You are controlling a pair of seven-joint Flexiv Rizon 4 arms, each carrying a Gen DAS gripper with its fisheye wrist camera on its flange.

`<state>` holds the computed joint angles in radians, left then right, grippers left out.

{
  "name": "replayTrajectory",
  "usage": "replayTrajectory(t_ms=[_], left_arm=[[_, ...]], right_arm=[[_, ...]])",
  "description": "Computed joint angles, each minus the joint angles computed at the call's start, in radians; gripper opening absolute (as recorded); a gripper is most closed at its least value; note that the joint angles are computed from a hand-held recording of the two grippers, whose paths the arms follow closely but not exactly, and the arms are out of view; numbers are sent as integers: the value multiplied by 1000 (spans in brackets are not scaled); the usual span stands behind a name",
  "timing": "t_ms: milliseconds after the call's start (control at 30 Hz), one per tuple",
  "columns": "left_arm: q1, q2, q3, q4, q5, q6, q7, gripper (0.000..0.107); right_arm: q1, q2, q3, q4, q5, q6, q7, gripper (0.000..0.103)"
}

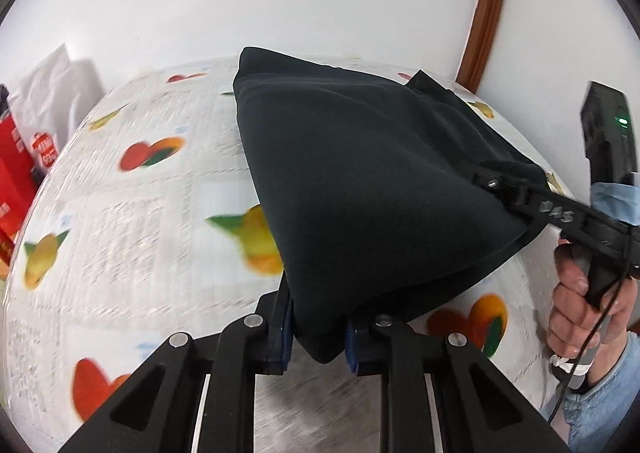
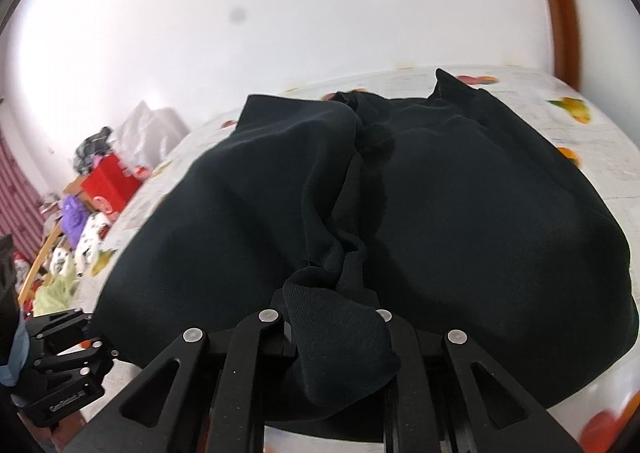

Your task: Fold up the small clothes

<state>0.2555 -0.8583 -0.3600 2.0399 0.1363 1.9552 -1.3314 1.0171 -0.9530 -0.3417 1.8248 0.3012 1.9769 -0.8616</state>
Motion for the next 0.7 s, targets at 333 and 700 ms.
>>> replayTrajectory(t_ms=[333, 700], left_arm=[[185, -91, -185, 0, 102, -30, 52, 57], [-40, -82, -9, -67, 7, 22, 82, 67]], right_arm=[[42, -8, -17, -2, 100, 10, 35, 40], [13, -56, -46, -103, 47, -36, 135, 11]])
